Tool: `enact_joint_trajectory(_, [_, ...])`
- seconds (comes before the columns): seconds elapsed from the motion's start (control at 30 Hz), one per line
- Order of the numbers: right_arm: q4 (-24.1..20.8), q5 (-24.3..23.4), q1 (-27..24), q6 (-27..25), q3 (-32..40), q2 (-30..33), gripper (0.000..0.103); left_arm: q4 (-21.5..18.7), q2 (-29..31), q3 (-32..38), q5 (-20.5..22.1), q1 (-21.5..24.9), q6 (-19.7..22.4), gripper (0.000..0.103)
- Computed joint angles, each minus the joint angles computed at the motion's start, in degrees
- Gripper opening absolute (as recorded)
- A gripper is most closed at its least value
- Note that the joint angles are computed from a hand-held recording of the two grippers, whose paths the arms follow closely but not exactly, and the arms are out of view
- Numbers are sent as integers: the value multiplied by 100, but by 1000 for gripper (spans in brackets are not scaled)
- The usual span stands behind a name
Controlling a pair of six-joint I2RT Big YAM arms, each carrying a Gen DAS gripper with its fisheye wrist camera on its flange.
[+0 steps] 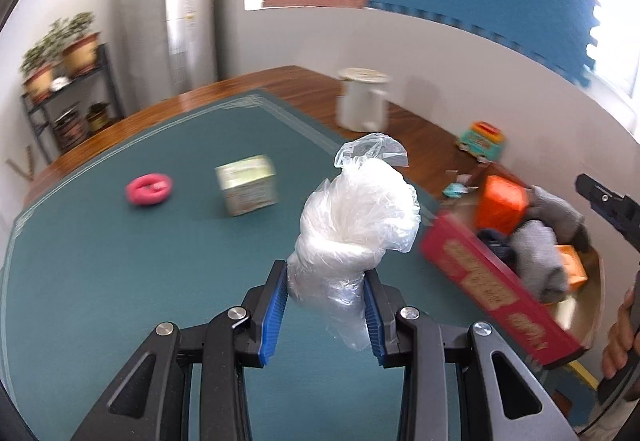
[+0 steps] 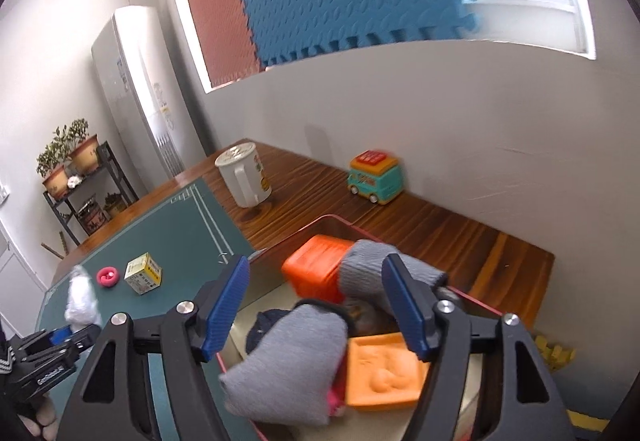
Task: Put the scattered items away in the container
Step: 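Drop the orange cube into the red tin with right while left drops the bag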
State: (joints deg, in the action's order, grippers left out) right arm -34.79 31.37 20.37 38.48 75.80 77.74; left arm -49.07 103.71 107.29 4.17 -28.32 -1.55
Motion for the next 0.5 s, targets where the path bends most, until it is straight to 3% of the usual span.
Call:
enact_joint_trajectory(0.2, [279, -83, -94, -52, -466, -419, 73, -527, 666, 1037, 335, -482, 124, 37])
enact_joint_trajectory(0.4, [470, -259, -255, 42, -786, -660, 73, -1024, 1411, 2148, 329, -847, 319, 37])
enact_joint_trajectory(0.5, [514, -362, -324, 133, -866, -686, 73, -1389, 1763, 2689, 440, -921, 384, 47])
